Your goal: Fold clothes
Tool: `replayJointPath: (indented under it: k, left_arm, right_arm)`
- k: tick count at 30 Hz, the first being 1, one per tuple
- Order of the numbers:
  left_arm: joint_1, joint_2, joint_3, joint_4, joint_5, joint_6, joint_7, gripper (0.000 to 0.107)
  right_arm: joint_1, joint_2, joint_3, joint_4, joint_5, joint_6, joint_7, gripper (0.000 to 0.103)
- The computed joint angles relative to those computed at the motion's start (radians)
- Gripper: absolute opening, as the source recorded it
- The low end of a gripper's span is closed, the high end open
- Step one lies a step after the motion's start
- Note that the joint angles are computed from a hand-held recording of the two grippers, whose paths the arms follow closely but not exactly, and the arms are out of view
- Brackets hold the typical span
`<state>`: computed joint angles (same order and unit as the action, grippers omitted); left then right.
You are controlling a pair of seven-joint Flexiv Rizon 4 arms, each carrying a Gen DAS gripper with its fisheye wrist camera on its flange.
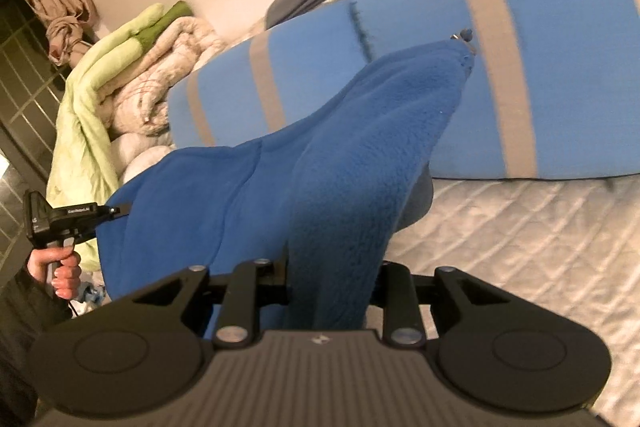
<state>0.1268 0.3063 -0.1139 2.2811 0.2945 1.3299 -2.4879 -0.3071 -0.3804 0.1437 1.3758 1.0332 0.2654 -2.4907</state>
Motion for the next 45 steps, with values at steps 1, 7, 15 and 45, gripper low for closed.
replayJointPath:
  k: [1, 7, 15, 45]
  left_arm:
    - [0.009, 0.015, 0.001, 0.003, 0.008, -0.017, -0.006, 0.013]
    - [0.061, 0.087, 0.003, 0.022, 0.048, -0.076, -0.012, 0.013]
    - [0.264, 0.101, -0.264, -0.147, 0.389, -0.485, -0.118, 0.069]
    - [0.029, -0.275, -0.001, -0.174, 0.766, -0.263, -0.445, 0.087]
  right_arm:
    - [0.008, 0.003, 0.006, 0.008, 0.002, 0.007, 0.002, 0.026]
    - [0.063, 0.009, 0.03, 0.039, 0.017, 0.044, 0.011, 0.026]
    - [0.199, 0.029, 0.046, 0.124, -0.033, 0.308, 0.005, 0.103]
    - [0.099, 0.09, 0.0, 0.366, 0.11, 0.498, -0.272, 0.103]
